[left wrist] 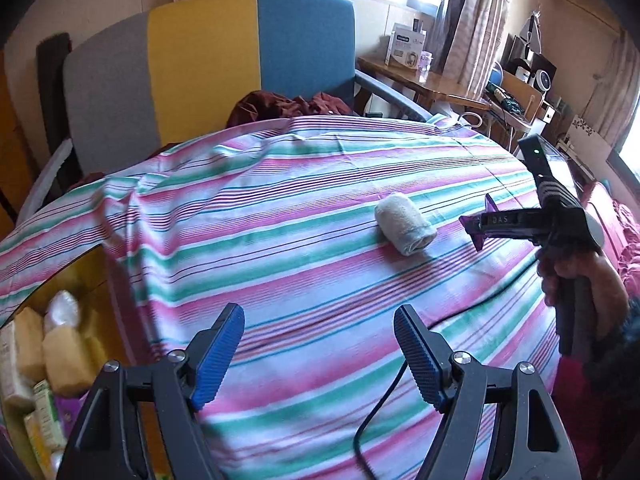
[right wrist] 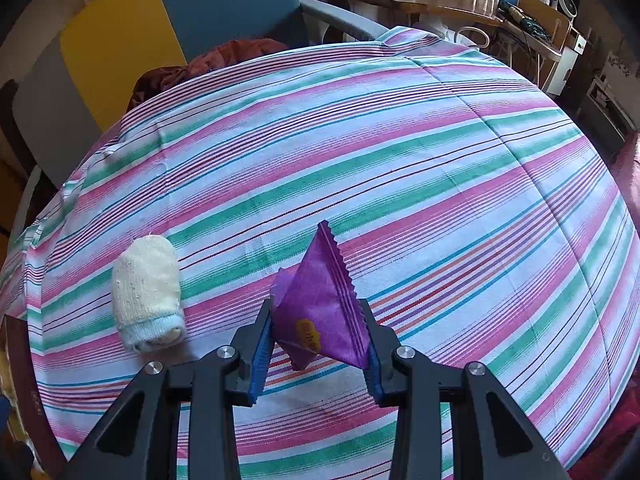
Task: Organize objects
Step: 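Grasp the rolled beige cloth with the left tool while right tool holds packet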
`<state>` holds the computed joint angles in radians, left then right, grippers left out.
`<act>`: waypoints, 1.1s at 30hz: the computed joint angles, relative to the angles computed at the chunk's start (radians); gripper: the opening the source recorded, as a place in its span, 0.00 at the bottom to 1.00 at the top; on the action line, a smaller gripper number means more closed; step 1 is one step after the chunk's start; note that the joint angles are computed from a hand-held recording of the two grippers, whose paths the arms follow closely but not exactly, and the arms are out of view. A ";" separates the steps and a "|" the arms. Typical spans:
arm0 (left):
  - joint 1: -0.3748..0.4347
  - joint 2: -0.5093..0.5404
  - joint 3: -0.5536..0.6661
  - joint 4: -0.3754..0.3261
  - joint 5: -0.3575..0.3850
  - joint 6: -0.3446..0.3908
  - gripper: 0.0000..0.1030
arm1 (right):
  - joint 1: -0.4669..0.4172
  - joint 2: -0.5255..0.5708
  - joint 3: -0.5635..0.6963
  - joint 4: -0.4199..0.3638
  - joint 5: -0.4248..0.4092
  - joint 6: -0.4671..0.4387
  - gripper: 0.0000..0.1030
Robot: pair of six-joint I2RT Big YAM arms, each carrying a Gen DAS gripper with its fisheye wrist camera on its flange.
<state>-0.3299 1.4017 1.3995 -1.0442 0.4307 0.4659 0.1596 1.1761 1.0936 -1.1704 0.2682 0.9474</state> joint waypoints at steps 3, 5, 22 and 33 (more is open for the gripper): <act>-0.049 0.061 0.045 -0.008 -0.025 -0.050 0.76 | -0.001 0.005 0.006 -0.005 -0.002 -0.008 0.37; -0.079 0.095 0.069 -0.002 -0.038 -0.074 0.76 | -0.001 0.004 0.006 -0.014 -0.002 -0.008 0.37; -0.315 0.340 0.259 0.048 -0.165 -0.229 0.76 | -0.021 -0.030 -0.009 -0.015 -0.001 0.016 0.37; -0.274 0.357 0.242 -0.005 -0.136 -0.172 0.53 | 0.010 -0.021 -0.002 0.036 -0.005 -0.050 0.37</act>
<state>-0.6044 1.7591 1.6414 -1.0497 0.2944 0.2937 0.1699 1.1548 1.0911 -1.1344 0.2637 0.8975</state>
